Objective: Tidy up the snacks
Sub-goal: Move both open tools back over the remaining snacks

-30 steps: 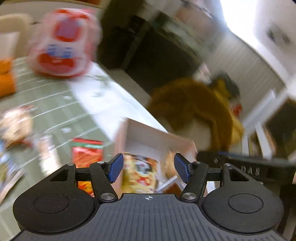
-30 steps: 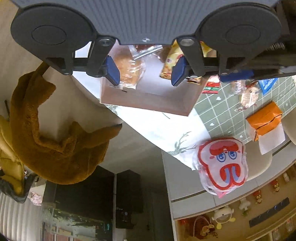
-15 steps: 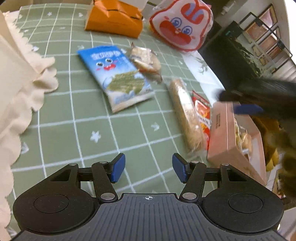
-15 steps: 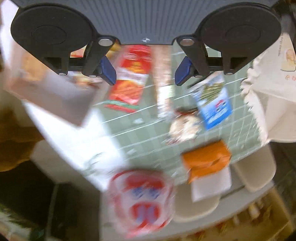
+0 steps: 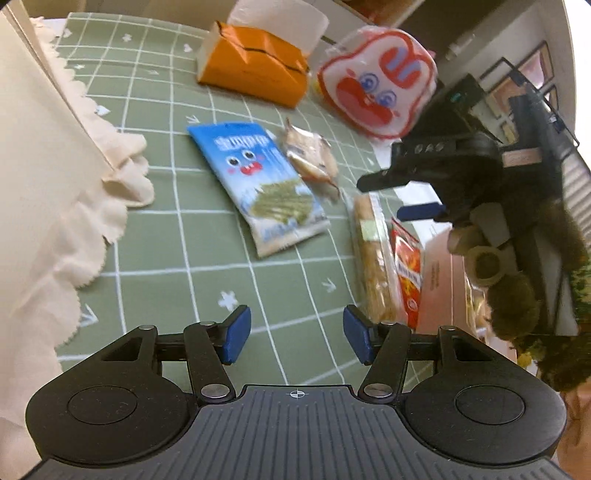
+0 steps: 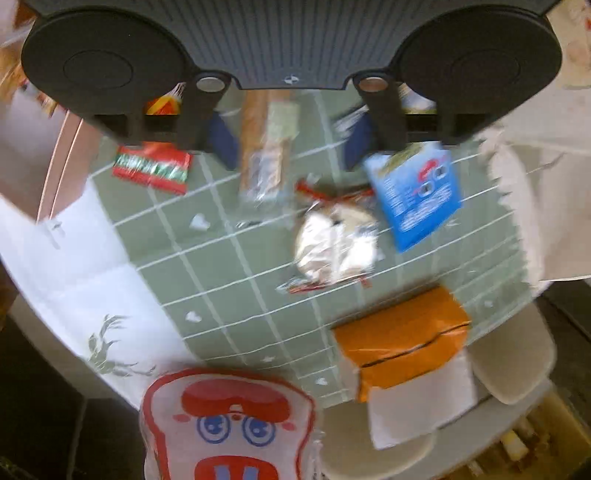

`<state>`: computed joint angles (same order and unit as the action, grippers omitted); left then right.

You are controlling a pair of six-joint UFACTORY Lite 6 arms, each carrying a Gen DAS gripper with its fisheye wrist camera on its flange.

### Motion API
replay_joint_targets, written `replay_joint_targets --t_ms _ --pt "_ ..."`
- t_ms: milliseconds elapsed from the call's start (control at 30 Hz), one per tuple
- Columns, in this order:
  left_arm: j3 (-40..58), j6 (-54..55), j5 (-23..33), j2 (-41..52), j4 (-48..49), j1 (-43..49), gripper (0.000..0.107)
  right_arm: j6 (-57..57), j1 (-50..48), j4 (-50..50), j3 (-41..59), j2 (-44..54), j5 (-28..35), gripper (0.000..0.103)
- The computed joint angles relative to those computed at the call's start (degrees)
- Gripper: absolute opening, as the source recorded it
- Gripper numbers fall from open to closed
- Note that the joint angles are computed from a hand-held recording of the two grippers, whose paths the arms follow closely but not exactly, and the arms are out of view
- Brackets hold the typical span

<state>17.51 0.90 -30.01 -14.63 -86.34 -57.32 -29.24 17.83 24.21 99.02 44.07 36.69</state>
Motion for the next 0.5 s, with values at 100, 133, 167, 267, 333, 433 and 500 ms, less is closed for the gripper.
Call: replay_joint_targets --t_ms 100,133,167,267,333,433,500 --pt "-1.49 -0.29 -0.7 -1.64 -0.71 -0.21 0.061 4.89 1.44 -3.95 3.74 4.35 1.41 0.054" --pt "-1.98 -1.11 -0.91 -1.85 -0.39 -0.27 0.061 6.14 1.86 -5.4 2.15 3.8 0.42 0.043" --pt "-2.34 -2.1 -0.82 -1.81 0.45 -0.29 0.061 5.59 2.04 -5.59 0.21 2.92 0.35 0.038" --pt "-2.45 -3.98 -0.16 -0.49 2.5 -0.43 0.061 -0.35 0.58 -1.49 -8.92 -2.63 2.1 0.034" --pt "-2.02 -4.8 0.52 0.85 3.53 0.15 0.061 -5.5 -1.43 2.06 -14.02 -6.22 6.65 0.034" --pt "-0.37 -6.34 1.98 3.5 6.15 1.38 0.061 -10.29 -3.5 3.46 -19.29 -10.87 9.06 0.034" --pt "1.47 -6.84 2.73 5.28 8.39 1.65 0.061 -12.01 -4.55 3.51 -21.34 -14.43 6.33 0.037"
